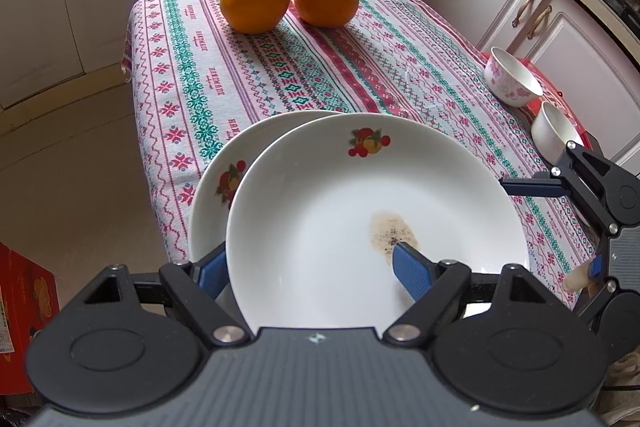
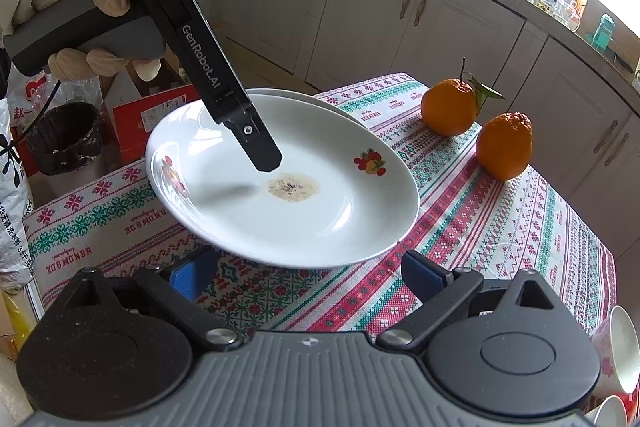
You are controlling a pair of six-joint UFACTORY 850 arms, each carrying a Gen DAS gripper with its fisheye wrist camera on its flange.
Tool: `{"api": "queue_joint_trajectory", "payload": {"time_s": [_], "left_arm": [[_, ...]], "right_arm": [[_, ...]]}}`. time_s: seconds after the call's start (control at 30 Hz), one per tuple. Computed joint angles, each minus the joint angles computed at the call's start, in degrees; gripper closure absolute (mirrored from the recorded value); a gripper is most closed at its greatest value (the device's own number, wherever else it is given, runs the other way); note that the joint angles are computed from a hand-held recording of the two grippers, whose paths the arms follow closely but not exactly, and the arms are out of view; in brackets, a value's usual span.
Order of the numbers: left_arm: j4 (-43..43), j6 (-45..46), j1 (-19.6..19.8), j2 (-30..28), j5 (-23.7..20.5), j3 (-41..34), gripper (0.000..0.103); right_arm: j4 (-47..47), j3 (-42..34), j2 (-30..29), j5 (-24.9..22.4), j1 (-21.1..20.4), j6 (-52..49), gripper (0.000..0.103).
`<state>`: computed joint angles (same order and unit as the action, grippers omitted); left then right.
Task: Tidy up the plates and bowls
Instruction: 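Lower the stained plate onto the plate stack with the left gripper, then open the left gripper and withdraw it from the stack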
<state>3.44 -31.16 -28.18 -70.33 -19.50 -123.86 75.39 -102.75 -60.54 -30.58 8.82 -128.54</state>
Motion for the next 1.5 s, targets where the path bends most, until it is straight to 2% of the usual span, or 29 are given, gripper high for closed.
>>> {"api": "queue_joint_trajectory", "payload": {"time_s": [0.2,0.73,1.27,1.37,1.5], "left_arm": [[0.88,-1.33,-0.07,0.30,-0.05,0.34,0.019],[6.38,-6.97,-0.39,1.23,-1.35,0.92,0.019],[18.47,-16.20,-1.65,1.41,-3.08,-0.13,0.018],[25.06,-21.43,-2.54,1.21,-3.89,-0.46,0.018],[38.87,-31.90,-4.50,0.77,-5.54,-0.90,0.014]], "right_arm": [[-1.46,0.23,0.05,0.10,-0.43,1.46,0.003],[2.39,1.54,1.19,-1.40,-1.58,-0.59,0.002],[5.58,3.12,2.43,-3.23,-2.39,-2.73,0.002],[7.16,3.96,3.03,-3.25,-2.89,-3.74,0.002],[10.20,5.66,4.23,-3.19,-3.81,-5.06,0.000]]}}
